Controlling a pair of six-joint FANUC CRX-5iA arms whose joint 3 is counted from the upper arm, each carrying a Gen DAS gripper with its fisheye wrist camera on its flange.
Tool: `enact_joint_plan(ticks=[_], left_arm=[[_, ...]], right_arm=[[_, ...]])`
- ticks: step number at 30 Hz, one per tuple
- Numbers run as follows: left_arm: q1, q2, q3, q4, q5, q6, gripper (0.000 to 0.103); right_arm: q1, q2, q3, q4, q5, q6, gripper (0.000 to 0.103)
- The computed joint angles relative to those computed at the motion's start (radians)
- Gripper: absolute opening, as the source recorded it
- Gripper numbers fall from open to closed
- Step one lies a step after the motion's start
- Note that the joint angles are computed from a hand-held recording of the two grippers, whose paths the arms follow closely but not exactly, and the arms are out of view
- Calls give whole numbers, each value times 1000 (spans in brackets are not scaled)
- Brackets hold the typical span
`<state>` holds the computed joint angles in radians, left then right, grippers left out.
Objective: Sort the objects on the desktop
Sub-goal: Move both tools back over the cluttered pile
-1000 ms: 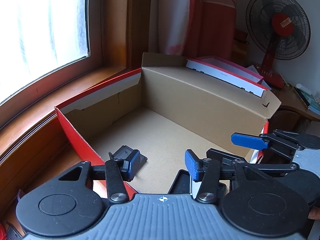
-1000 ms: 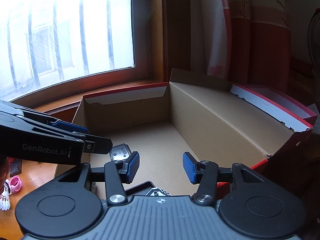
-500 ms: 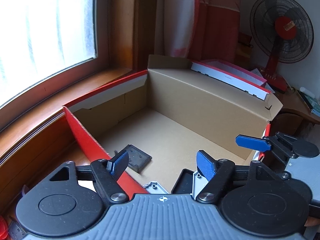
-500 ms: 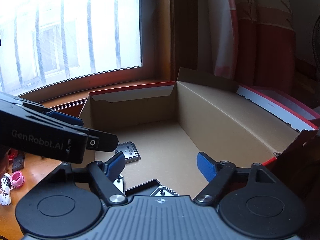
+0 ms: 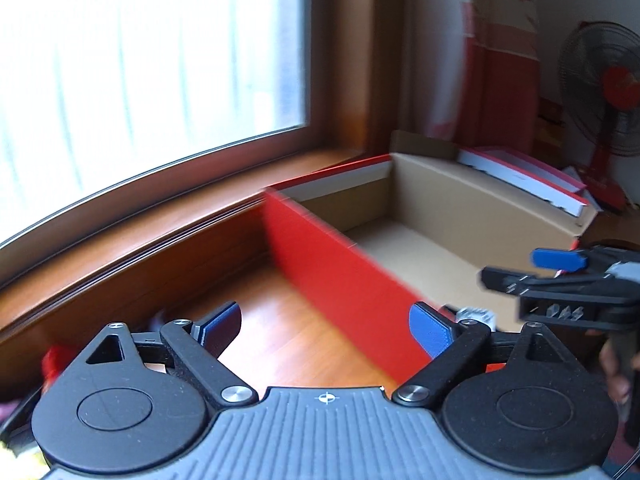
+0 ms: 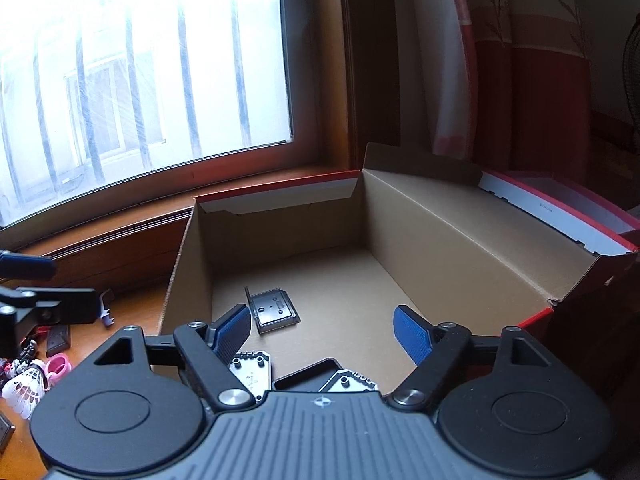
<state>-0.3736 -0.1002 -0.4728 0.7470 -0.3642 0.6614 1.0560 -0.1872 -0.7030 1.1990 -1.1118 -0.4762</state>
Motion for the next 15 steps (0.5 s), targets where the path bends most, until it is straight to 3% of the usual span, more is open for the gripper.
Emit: enact_joint_plan(ticks=[7, 15], left_arm=[[108, -123, -70, -155, -23, 183, 94], [287, -275, -155, -250, -96, 285, 96]], right_arm=[[31, -14, 21, 30, 84, -12, 80], [22, 74, 104, 88, 304, 109, 80]])
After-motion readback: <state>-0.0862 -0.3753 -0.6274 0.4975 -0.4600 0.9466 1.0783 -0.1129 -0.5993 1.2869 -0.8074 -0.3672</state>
